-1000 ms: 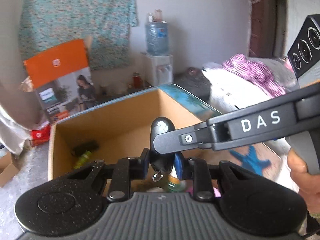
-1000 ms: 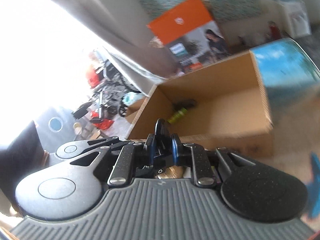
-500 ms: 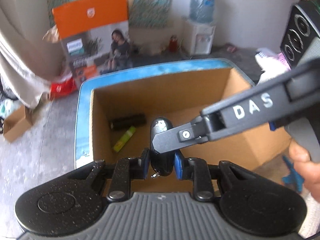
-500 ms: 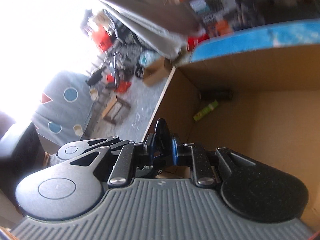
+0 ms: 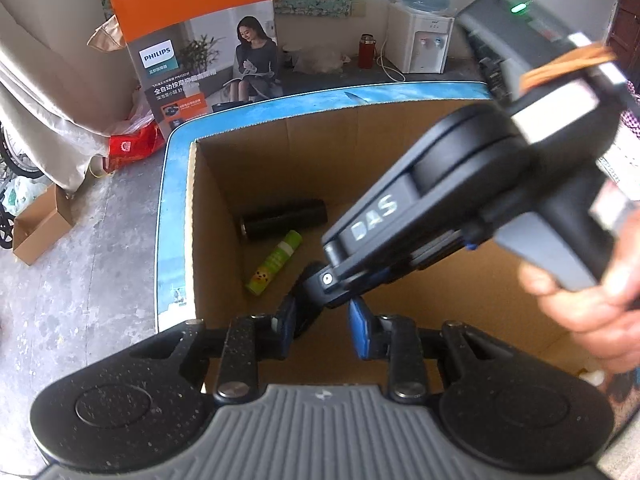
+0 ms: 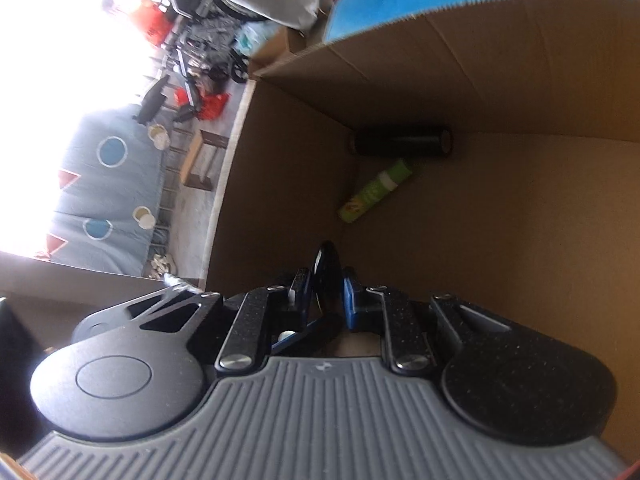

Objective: Organize rigid objects

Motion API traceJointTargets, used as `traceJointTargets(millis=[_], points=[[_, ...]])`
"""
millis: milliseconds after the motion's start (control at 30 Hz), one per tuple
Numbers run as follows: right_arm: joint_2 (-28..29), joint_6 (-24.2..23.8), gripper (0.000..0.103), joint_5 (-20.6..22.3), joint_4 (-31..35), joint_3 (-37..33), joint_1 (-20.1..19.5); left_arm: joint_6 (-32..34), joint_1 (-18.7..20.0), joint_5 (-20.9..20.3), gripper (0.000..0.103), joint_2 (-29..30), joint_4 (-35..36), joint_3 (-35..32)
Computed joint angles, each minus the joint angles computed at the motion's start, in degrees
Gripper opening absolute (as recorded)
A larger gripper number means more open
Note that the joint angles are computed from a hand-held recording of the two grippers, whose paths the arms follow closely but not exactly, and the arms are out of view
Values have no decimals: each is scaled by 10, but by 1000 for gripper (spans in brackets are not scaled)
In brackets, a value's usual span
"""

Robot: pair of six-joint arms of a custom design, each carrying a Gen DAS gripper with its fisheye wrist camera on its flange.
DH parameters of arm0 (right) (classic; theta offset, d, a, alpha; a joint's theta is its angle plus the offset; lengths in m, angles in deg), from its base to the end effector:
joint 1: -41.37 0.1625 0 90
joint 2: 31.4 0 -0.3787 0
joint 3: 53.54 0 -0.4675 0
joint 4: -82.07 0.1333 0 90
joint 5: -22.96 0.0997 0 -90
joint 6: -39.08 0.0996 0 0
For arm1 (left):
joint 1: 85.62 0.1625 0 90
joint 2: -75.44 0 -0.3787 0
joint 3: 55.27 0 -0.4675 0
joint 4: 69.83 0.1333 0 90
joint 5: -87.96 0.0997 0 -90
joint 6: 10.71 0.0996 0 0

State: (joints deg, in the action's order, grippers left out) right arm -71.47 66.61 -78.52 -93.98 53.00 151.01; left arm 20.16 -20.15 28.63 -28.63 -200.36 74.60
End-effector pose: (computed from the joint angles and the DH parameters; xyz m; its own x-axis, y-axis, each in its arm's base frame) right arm 0.3096 -0.5299 -0.0809 -0.9847 0.1738 0.0114 0.1562 0.9101 -0.3838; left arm -0.0181 -0.4831 0.2689 -0.5118 0.6567 -0.5539 0.7738 0.6325 0.0349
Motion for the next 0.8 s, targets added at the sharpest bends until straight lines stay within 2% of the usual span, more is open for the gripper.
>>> traceJointTargets(millis=[300, 467, 800], points=[[33, 7, 19, 7, 43, -37, -22, 1, 5, -6, 36, 9, -13, -6], [34, 14, 50, -6, 44, -36, -15, 0, 3, -18, 43, -6, -15, -1], [1, 19, 52, -16, -21, 5, -2, -15, -20, -38, 55, -66, -1, 19]])
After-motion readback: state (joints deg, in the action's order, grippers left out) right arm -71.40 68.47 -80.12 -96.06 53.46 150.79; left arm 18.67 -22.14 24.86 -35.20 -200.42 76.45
